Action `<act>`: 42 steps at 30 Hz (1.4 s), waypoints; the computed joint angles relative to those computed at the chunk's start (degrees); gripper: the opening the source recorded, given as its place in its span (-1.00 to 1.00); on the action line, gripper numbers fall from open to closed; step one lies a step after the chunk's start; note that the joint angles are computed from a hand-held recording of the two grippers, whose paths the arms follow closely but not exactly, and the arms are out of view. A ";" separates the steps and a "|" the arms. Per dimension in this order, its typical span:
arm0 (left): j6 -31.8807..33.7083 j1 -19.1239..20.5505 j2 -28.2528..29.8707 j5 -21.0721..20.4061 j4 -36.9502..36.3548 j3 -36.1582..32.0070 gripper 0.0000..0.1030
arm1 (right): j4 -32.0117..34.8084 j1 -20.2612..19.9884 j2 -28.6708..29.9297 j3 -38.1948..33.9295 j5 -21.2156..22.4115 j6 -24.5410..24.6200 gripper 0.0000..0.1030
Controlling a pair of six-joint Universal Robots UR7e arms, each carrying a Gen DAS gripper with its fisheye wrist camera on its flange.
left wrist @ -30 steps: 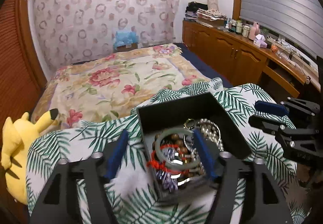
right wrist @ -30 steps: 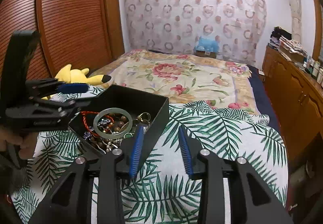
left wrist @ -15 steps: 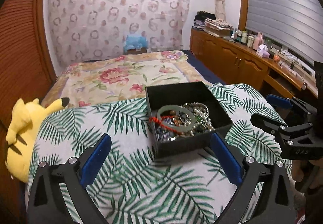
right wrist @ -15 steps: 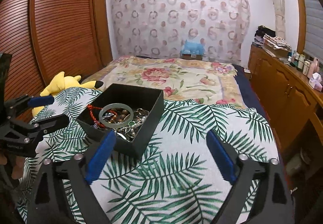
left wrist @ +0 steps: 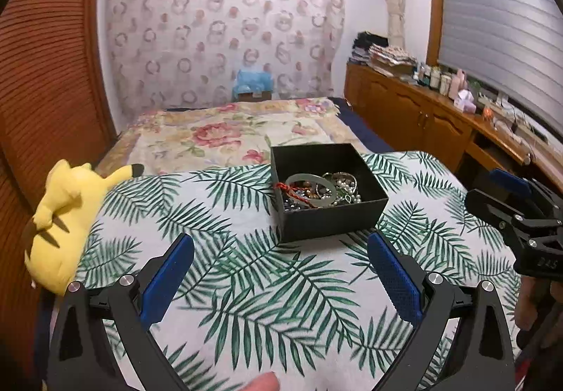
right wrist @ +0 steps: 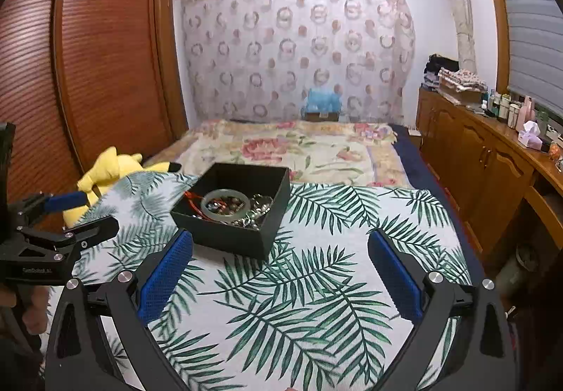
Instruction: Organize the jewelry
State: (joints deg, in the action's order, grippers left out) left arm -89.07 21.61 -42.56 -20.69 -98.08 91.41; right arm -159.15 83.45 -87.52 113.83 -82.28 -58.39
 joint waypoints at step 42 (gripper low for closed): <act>-21.09 -5.70 0.68 -0.57 24.16 -5.01 0.85 | -1.03 -2.76 -6.43 4.23 5.40 0.05 0.95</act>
State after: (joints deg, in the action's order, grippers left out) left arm -110.16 15.91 -41.88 -21.26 -73.91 86.40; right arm -160.18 80.69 -93.95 118.07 -76.88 -58.34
